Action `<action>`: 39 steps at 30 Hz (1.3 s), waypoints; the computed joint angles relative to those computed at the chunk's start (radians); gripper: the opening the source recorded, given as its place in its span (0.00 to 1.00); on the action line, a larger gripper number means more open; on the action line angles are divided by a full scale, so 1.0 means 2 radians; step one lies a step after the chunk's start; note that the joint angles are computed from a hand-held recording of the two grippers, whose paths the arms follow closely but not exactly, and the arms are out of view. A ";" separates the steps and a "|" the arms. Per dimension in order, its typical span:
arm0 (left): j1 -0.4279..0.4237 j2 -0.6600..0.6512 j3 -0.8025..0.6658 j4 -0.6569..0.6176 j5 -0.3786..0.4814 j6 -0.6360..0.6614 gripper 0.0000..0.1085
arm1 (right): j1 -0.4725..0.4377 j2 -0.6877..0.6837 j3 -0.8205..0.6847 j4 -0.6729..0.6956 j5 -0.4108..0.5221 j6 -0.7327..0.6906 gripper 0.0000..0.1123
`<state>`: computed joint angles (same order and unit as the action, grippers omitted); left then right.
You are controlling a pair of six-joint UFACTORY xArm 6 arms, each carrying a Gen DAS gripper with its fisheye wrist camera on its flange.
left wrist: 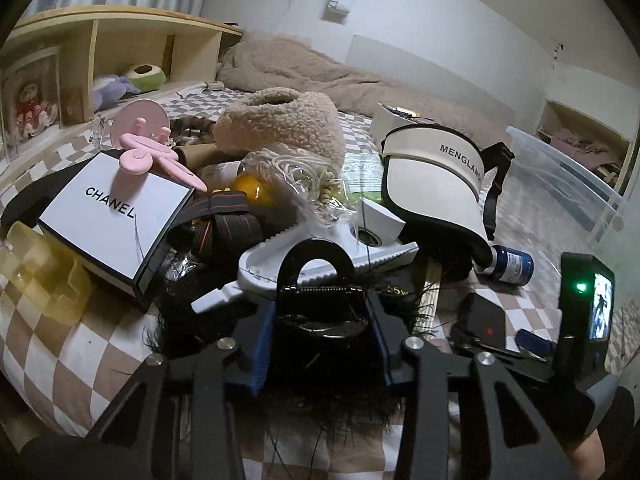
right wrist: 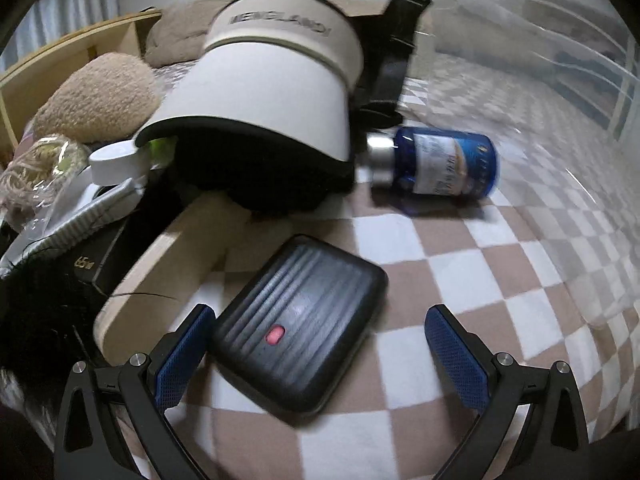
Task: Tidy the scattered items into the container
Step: 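Grasp the black feather bag with the left tool while the right tool grasps the black power bank, then lift and carry the feather bag and power bank toward the clear plastic bin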
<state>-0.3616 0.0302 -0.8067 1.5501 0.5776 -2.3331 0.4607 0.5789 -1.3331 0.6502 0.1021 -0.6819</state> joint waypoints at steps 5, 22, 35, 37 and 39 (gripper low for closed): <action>0.000 -0.007 0.007 -0.007 0.008 -0.009 0.38 | -0.020 -0.007 0.026 -0.102 -0.038 0.125 0.92; -0.014 0.013 -0.003 -0.046 0.027 0.011 0.38 | -0.002 0.014 -0.014 0.022 -0.012 -0.038 0.67; -0.023 -0.007 0.010 -0.041 0.011 0.004 0.33 | -0.022 -0.024 -0.002 0.145 0.094 -0.168 0.56; -0.030 -0.009 0.009 -0.047 0.015 0.004 0.33 | -0.028 -0.035 0.004 0.164 0.117 -0.180 0.55; -0.035 -0.010 0.008 -0.048 0.015 0.002 0.33 | -0.036 -0.039 0.003 0.178 0.143 -0.184 0.55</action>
